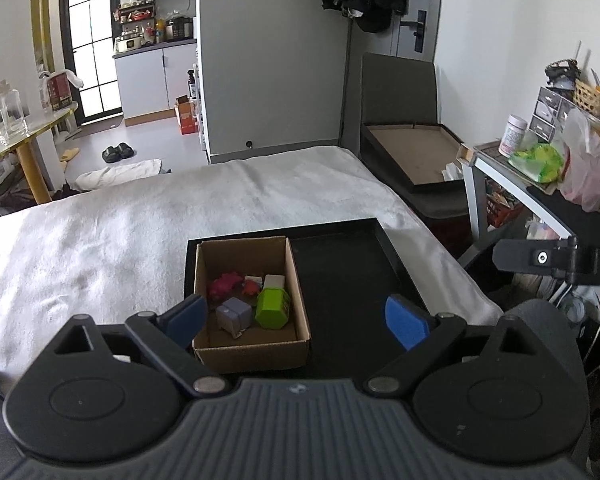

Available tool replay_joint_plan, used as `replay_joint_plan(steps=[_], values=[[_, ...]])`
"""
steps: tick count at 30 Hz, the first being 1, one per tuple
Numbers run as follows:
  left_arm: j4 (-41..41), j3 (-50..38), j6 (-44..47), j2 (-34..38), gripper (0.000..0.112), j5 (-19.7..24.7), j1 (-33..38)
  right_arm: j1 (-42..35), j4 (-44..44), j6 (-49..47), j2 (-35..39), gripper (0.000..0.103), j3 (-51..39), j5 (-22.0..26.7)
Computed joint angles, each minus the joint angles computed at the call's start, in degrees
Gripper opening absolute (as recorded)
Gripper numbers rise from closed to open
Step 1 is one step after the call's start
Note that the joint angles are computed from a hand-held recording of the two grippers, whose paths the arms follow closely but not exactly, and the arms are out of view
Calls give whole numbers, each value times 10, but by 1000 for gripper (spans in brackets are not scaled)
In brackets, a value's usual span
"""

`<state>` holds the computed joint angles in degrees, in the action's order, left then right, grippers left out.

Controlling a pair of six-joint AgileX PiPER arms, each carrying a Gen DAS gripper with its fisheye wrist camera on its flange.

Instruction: Organize rigid objects

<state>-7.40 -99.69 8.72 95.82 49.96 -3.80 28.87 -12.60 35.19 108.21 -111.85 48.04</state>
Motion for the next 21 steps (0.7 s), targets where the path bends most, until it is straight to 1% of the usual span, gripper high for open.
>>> replay_joint_plan(steps=[5,9,14,21], values=[[3,11,4,-13,96,-3,-3,9,-29,26,-25,103,33,-9],[2,18,3,-20,96,-3,0,7,-26,39,-40,103,50,-13],[-3,20,5,-20,96,-1,3,14,-51,51,-48,103,66,-9],[-10,40,17,-27,96,-8,8,19,-61,56,-56,103,82,3]])
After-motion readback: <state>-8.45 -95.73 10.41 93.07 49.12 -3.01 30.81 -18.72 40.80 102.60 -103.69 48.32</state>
